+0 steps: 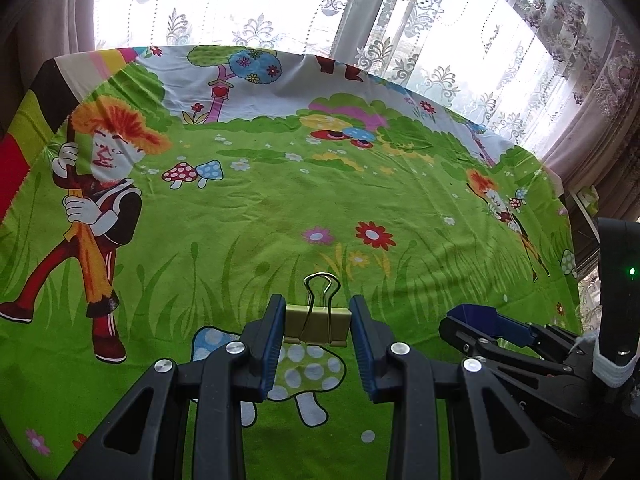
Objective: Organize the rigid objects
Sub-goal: 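Grasp the small blue box with the right tool while the left tool holds the gold clip, then carry the gold clip and blue box into the storage box and open both tools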
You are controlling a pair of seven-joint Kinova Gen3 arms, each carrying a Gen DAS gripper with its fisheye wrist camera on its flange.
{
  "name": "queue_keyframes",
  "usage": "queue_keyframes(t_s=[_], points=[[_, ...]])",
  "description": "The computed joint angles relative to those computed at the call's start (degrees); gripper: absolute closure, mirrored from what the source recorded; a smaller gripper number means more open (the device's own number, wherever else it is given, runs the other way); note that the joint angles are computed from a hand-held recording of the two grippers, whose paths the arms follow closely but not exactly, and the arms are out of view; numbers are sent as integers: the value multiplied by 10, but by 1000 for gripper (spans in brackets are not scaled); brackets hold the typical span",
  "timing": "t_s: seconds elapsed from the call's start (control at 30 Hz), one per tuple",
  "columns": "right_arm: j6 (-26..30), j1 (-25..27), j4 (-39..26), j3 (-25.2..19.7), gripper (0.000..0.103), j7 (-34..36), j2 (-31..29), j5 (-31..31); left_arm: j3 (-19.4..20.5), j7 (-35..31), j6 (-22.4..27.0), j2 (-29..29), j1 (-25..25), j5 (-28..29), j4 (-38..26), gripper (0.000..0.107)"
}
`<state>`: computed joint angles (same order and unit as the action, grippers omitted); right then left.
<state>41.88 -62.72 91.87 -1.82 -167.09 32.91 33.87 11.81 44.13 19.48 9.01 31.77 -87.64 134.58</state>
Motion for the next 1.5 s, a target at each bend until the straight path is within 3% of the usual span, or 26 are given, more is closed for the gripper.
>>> queue_keyframes(t_s=[0.3, 0.43, 0.6, 0.83, 1.1, 1.5], points=[[-3, -20, 76, 3, 46, -73, -71, 58, 25, -91, 47, -29, 50, 111, -28, 74], [1, -19, 119, -13, 46, -125, -111, 94, 41, -94, 39, -41, 60, 124, -40, 74], [11, -17, 179, -38, 46, -197, -164, 131, 59, -153, 99, -31, 112, 176, -85, 74], [44, -5, 270, -92, 46, -279, -253, 156, 76, -206, 154, -8, 186, 201, -152, 74], [129, 18, 360, -176, 46, -346, -357, 129, 68, -286, 117, 39, 243, 248, -232, 74], [278, 73, 447, -305, 46, -382, -487, 3, 71, -440, 93, 139, 292, 389, -368, 74]])
